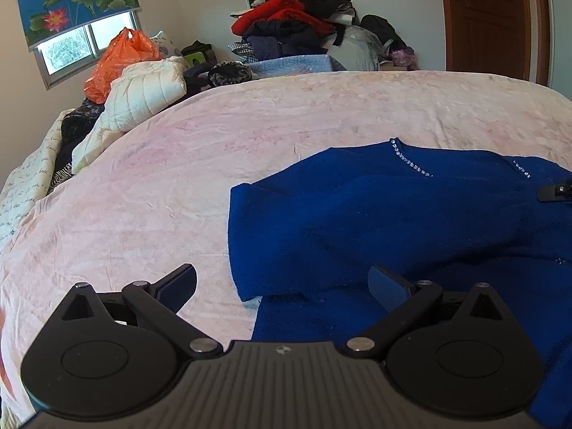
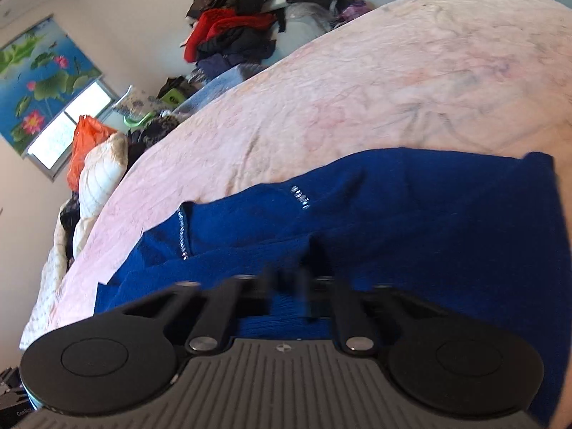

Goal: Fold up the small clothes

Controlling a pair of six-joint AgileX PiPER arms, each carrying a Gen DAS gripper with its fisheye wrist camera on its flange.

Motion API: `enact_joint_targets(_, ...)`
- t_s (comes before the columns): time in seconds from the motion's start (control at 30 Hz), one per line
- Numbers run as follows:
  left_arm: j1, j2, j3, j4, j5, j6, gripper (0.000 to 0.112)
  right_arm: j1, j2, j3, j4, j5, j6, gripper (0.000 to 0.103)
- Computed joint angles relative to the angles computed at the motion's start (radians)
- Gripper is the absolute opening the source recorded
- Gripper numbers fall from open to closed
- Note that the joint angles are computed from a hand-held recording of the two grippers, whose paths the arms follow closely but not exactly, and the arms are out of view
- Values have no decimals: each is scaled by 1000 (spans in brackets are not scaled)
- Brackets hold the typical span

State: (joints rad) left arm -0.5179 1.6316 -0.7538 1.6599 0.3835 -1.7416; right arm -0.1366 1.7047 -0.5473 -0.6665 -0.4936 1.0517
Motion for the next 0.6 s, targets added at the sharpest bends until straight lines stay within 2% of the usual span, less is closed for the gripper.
enact_joint_targets(0.13, 6, 7, -13, -23, 8, 22, 103, 57, -107, 39, 183, 33, -199, 7)
enact_joint_targets(0.27, 21, 6, -15, -36, -6, 29, 103, 89, -211, 47, 403, 117, -439, 7)
enact_joint_targets(0.37, 22, 8, -13, -31, -6, 24, 103, 58, -258, 54, 436, 159, -486, 7)
enact_joint_targets(0.43, 25, 10, -14, -40, -9, 35, 103, 42, -278, 65, 526, 182, -587, 7)
enact_joint_targets(0.47, 27, 12, -16, -50, -12, 45, 103, 27, -284, 74, 541, 185, -605, 7)
enact_joint_targets(0.6, 38, 21, -24, -88, -25, 79, 103, -55, -278, 109, 414, 157, -484, 7)
